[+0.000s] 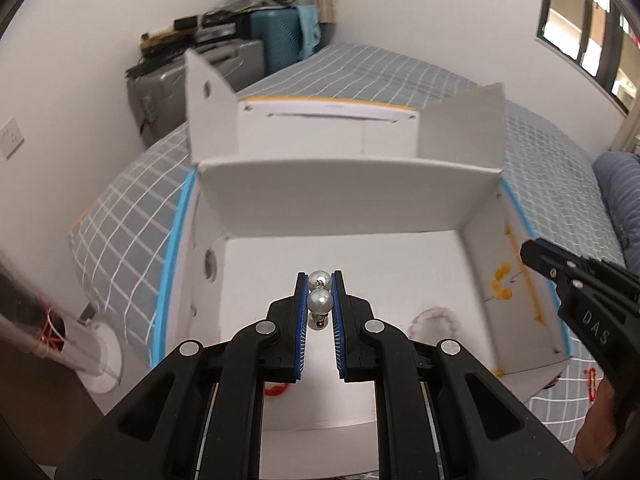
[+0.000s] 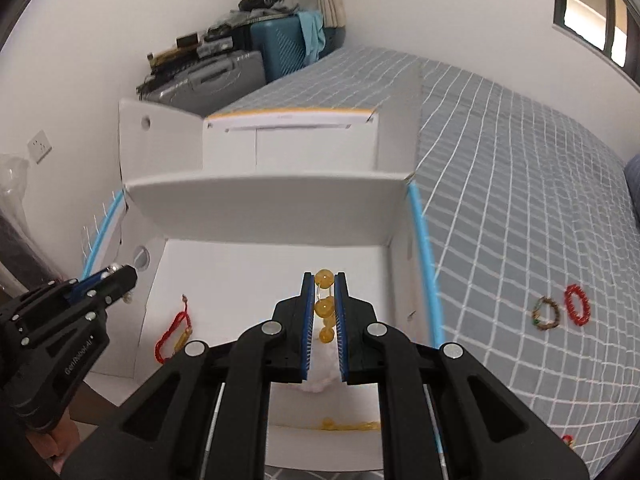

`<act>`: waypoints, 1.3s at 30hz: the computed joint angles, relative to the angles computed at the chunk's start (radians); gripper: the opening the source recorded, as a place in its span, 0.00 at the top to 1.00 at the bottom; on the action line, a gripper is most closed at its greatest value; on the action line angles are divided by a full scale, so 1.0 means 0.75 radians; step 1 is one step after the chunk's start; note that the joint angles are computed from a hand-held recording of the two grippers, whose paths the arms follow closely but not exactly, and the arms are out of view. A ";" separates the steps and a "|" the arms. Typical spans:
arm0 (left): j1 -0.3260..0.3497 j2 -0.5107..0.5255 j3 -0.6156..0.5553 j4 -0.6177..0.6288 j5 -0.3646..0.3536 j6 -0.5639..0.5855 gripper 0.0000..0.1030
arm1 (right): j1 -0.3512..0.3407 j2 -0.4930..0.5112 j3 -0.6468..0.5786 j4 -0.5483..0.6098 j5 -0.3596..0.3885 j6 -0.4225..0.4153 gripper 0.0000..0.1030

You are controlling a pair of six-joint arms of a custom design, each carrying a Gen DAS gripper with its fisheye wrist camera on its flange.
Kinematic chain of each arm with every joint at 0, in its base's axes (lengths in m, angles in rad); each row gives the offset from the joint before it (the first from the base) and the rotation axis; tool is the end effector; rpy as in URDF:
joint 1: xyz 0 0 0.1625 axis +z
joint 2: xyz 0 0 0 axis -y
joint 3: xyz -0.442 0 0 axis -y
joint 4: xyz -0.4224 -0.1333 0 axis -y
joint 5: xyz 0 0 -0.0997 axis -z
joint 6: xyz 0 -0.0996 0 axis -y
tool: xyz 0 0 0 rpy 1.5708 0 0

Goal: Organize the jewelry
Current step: 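Carry the pearl earrings and amber pendant over the white box, then open both tools to drop the earrings and pendant into the box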

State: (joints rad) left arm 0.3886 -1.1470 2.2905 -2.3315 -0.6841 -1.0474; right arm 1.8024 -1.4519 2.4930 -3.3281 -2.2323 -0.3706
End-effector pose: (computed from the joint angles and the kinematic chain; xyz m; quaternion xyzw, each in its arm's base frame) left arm -0.3143 -0.3561 0.0853 0.1411 0.8793 -0.3024 0.3397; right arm 0.1603 -0.3656 0.2430 0.1540 -0.8797 0.3096 0.3264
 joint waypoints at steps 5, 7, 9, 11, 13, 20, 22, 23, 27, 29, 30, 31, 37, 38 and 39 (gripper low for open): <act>0.045 0.011 0.028 -0.016 -0.030 -0.012 0.90 | -0.019 0.091 0.008 -0.020 -0.031 0.027 0.91; 0.062 0.024 0.032 -0.033 -0.043 -0.002 0.90 | -0.032 0.111 0.011 -0.022 -0.038 0.036 0.91; 0.077 0.034 0.042 -0.065 -0.058 0.019 0.90 | -0.044 0.124 0.009 -0.023 -0.037 0.038 0.91; 0.087 0.041 0.044 -0.081 -0.072 0.031 0.90 | -0.058 0.136 0.005 -0.023 -0.038 0.028 0.91; 0.099 0.045 0.045 -0.087 -0.075 0.037 0.90 | -0.071 0.146 0.005 -0.031 -0.038 0.026 0.91; 0.103 0.035 0.052 -0.112 -0.074 0.038 0.88 | -0.086 0.168 -0.001 -0.038 -0.040 0.030 0.90; 0.098 0.032 0.047 -0.097 -0.073 0.036 0.82 | -0.084 0.166 -0.002 -0.042 -0.034 0.033 0.90; 0.097 0.030 0.048 -0.097 -0.074 0.034 0.67 | -0.080 0.167 -0.001 -0.054 -0.039 0.028 0.87; 0.068 0.013 0.057 -0.087 -0.050 0.005 0.50 | -0.072 0.150 0.014 -0.129 -0.026 -0.023 0.53; 0.050 0.000 0.062 -0.082 -0.044 -0.011 0.38 | -0.069 0.121 0.021 -0.140 -0.024 -0.031 0.40; 0.035 -0.007 0.064 -0.080 -0.035 -0.017 0.37 | -0.071 0.091 0.029 -0.142 -0.008 -0.039 0.32; 0.023 -0.011 0.062 -0.072 -0.025 -0.022 0.30 | -0.069 0.071 0.037 -0.162 -0.011 -0.054 0.27; -0.055 0.014 0.046 -0.123 -0.003 0.017 0.11 | -0.095 -0.093 0.092 -0.223 -0.006 -0.162 0.11; -0.071 0.027 0.044 -0.152 0.000 0.034 0.09 | -0.119 -0.154 0.106 -0.200 0.001 -0.170 0.11; -0.087 0.036 0.042 -0.169 0.001 0.044 0.08 | -0.130 -0.184 0.114 -0.190 0.007 -0.175 0.10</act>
